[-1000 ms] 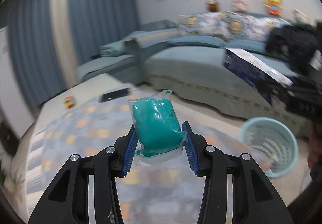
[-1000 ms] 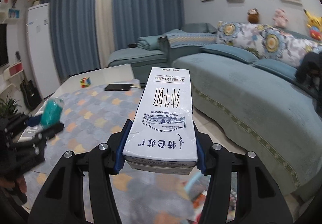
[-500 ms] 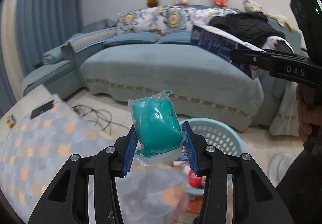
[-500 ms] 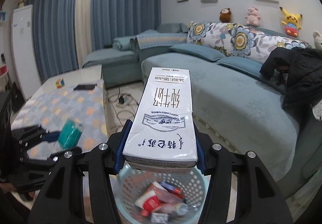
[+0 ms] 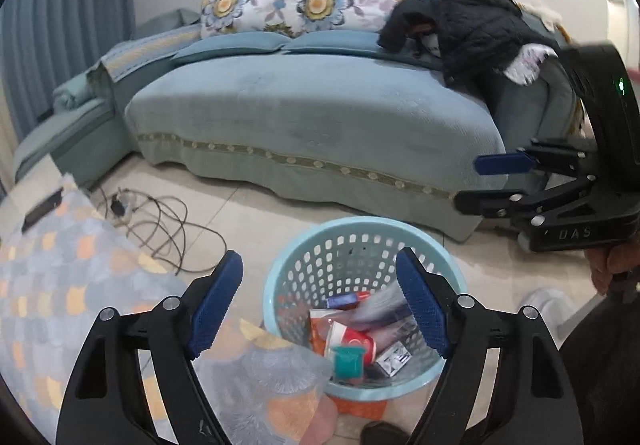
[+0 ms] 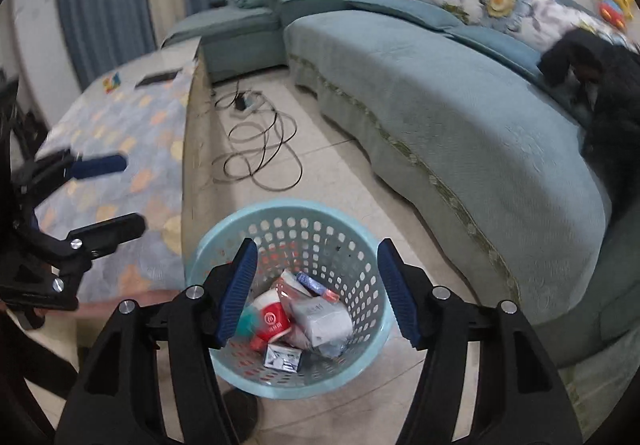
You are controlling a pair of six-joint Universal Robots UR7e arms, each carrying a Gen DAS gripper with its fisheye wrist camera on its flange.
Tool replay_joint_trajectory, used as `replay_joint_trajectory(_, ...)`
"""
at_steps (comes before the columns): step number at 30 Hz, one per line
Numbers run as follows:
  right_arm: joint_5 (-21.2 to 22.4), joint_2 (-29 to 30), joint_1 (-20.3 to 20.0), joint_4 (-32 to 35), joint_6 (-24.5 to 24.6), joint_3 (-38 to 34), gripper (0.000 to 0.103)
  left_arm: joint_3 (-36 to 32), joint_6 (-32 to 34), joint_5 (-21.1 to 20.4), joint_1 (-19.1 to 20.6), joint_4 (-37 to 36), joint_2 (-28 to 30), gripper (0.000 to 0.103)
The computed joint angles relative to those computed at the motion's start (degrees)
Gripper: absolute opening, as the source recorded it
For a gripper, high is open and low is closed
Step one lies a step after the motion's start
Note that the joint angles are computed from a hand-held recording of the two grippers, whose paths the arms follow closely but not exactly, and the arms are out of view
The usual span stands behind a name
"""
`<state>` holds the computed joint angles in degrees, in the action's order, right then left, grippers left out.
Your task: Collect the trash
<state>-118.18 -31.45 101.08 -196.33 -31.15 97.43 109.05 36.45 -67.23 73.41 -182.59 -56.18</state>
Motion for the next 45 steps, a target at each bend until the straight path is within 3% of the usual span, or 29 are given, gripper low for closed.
replay_joint_trajectory(4,1.23,-0.64,0.19,-4.68,2.8,1.52,0.071,1.23,-1.53,-0.06,1.45,1.51,-3.33,0.079)
replay_joint_trajectory(6,1.26,-0.49,0.76,-6.59,4.17,1.93,0.081,3.15,0.1,1.95,1.76,-0.41,-5.1,0.085)
replay_joint_trajectory(9,-0.31,1.02,2.41,-10.69,4.4,1.47,0.084,6.46,1.36,4.47,2.08,-3.75,-8.03,0.09)
replay_joint_trajectory(13,-2.13,4.57,4.89,-21.11,5.86,2.36,0.095,11.16,-1.81,1.52,3.27,-5.94,-12.52,0.095)
replay_joint_trajectory(16,-2.81,7.04,5.89,-27.8,7.43,4.28,0.095,13.37,-2.65,5.29,1.49,-8.83,-12.51,0.095)
replay_joint_trajectory(19,-3.66,8.23,6.66,-30.12,9.06,5.53,0.095,16.23,-0.42,4.82,0.71,-16.05,-12.06,0.095)
replay_joint_trajectory(21,-3.76,9.16,7.1,-31.7,8.07,5.28,0.095,16.76,0.29,6.0,0.39,-17.19,-11.72,0.095)
replay_joint_trajectory(25,-6.44,11.08,7.66,-31.62,7.02,3.12,0.095,15.83,-1.87,7.82,0.72,-16.13,-11.5,0.095)
replay_joint_trajectory(36,-6.92,8.61,4.96,-22.57,18.91,4.14,0.095,15.12,-2.25,8.58,1.15,-15.72,-10.96,0.095)
replay_joint_trajectory(45,-6.83,8.88,4.89,-21.07,19.24,3.96,0.095,15.47,-1.77,8.43,1.05,-15.81,-10.65,0.095)
